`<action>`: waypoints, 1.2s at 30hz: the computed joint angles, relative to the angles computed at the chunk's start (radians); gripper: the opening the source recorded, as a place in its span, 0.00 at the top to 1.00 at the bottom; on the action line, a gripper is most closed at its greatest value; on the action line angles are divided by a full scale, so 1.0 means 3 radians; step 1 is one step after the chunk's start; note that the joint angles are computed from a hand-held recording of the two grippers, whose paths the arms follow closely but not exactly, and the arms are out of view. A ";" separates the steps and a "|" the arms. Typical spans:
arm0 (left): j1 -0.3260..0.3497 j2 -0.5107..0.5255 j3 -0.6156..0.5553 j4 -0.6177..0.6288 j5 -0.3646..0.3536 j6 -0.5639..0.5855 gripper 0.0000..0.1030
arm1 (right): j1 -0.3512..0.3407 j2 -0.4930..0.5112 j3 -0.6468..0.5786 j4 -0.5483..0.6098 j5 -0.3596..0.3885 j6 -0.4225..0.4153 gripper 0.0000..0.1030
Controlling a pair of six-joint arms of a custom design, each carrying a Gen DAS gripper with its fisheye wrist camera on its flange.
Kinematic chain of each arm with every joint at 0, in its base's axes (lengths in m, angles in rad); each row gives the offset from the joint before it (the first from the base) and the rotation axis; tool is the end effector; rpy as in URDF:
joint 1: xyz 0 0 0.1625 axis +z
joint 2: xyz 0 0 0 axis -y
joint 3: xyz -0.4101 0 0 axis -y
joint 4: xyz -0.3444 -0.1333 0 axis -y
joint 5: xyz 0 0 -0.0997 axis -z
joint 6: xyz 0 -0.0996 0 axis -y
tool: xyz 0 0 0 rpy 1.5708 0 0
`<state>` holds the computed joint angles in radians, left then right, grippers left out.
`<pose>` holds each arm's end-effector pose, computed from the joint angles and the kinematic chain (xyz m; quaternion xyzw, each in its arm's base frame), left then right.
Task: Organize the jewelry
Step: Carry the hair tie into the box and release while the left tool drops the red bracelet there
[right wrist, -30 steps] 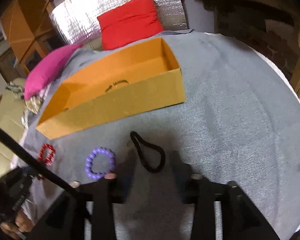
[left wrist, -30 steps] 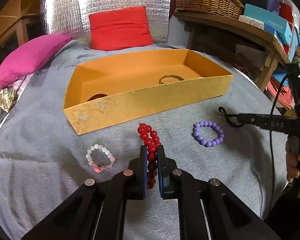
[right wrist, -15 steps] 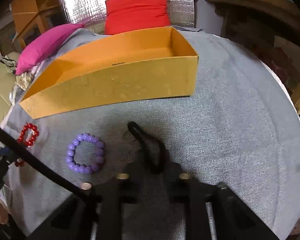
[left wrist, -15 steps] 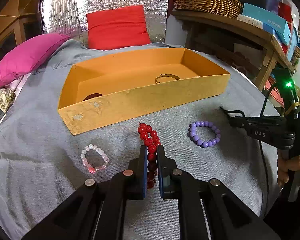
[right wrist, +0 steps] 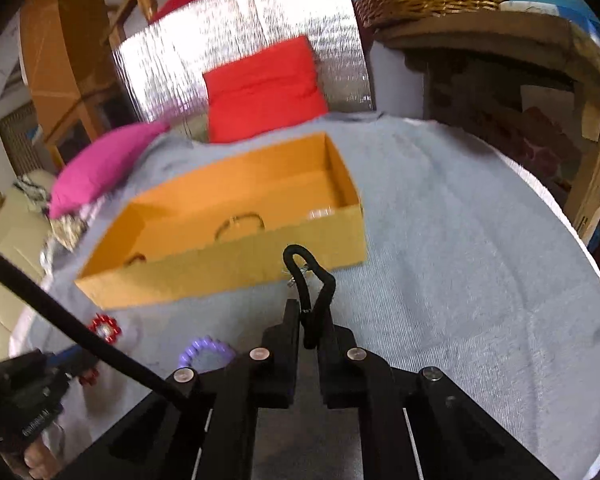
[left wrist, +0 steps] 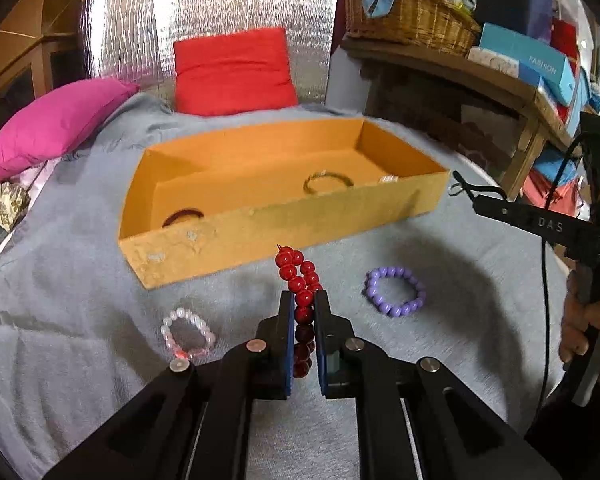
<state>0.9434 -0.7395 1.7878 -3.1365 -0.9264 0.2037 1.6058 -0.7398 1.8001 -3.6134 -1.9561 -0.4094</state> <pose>-0.1964 -0.5998 0.1205 0.2961 0.8716 -0.3016 0.2482 0.1169 -0.5996 0.1702 0.1027 -0.8641 0.4234 0.2520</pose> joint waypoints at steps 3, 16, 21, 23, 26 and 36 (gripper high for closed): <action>-0.0015 -0.0026 -0.0056 -0.0059 -0.0056 0.0047 0.91 | 0.0028 0.0003 -0.0079 0.0030 0.0115 0.0046 0.92; 0.0199 0.0554 -0.1813 0.0813 -0.0078 0.0127 0.91 | 0.0113 0.0488 -0.1453 0.1277 0.0180 0.0235 0.92; 0.0375 0.0881 -0.2401 0.1406 -0.0087 -0.0078 0.91 | 0.0096 0.0754 -0.2121 0.1965 0.0020 0.0375 0.92; 0.0426 0.0996 -0.2655 0.1684 -0.0032 -0.0191 0.91 | 0.0093 0.0861 -0.2329 0.2126 -0.0071 0.0376 0.92; 0.0464 0.1116 -0.2907 0.1916 -0.0066 -0.0173 0.91 | 0.0083 0.0973 -0.2588 0.2414 -0.0159 0.0405 0.92; 0.0517 0.1452 -0.3568 0.2723 0.0005 -0.0216 0.86 | 0.0128 0.1435 -0.3585 0.3172 -0.0508 0.0515 0.91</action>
